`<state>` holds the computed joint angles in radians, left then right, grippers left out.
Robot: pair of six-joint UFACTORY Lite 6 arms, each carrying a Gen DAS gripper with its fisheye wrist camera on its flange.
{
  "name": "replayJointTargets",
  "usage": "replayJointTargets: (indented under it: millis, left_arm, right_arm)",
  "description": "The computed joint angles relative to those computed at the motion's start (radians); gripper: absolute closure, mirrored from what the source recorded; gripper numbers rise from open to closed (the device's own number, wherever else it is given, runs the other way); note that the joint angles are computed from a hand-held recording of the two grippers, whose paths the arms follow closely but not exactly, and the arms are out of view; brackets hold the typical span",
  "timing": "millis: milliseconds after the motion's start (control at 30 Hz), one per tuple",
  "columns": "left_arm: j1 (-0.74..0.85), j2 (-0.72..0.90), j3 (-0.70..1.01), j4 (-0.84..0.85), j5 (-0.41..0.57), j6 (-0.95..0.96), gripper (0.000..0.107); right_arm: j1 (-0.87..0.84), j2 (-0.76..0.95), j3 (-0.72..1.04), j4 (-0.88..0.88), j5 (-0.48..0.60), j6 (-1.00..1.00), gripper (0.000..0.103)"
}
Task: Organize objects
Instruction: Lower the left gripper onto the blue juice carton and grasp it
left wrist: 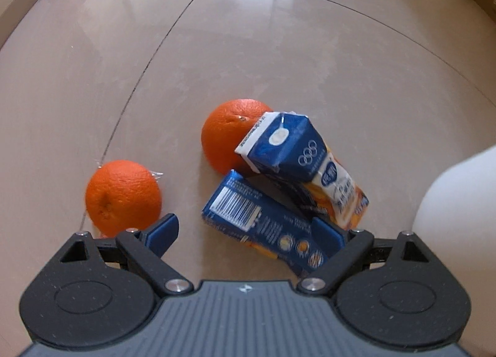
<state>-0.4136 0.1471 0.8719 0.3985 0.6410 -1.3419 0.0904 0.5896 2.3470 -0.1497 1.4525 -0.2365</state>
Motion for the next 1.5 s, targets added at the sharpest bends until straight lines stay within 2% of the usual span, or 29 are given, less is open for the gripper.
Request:
replayJointTargets:
  millis: [267, 600, 767, 833, 933, 967, 1100, 1267, 1500]
  left_arm:
    - [0.013, 0.097, 0.024, 0.008, -0.05, -0.06, 0.014]
    - [-0.022, 0.002, -0.142, -0.009, -0.074, -0.011, 0.016]
    - [-0.029, -0.054, -0.229, 0.037, -0.09, -0.084, 0.037]
    - [-0.031, -0.085, -0.266, 0.048, -0.1, -0.118, 0.037]
    - [-0.039, -0.102, -0.278, 0.046, -0.114, -0.157, 0.045]
    - [-0.03, -0.131, -0.267, 0.02, -0.088, -0.125, 0.047]
    - [-0.036, -0.128, -0.26, 0.005, -0.102, -0.161, 0.05]
    - [-0.005, -0.157, -0.298, -0.012, -0.144, -0.162, 0.072]
    - [0.004, -0.243, -0.328, -0.068, -0.09, -0.014, 0.074]
  right_arm:
    - [0.012, -0.018, -0.032, -0.014, -0.018, 0.009, 0.088]
    - [0.011, -0.016, -0.029, -0.013, -0.017, 0.011, 0.087]
    - [0.013, -0.017, -0.029, -0.017, -0.018, 0.011, 0.087]
    - [0.014, -0.014, -0.023, -0.017, -0.015, 0.009, 0.087]
    - [0.015, -0.008, -0.013, -0.018, -0.009, 0.012, 0.087]
    - [0.016, -0.008, -0.013, -0.02, -0.009, 0.013, 0.087]
    - [0.022, -0.026, -0.046, -0.027, -0.026, 0.016, 0.087]
    - [0.021, -0.028, -0.047, -0.025, -0.026, 0.015, 0.087]
    - [0.017, -0.007, -0.009, -0.02, -0.008, 0.012, 0.087]
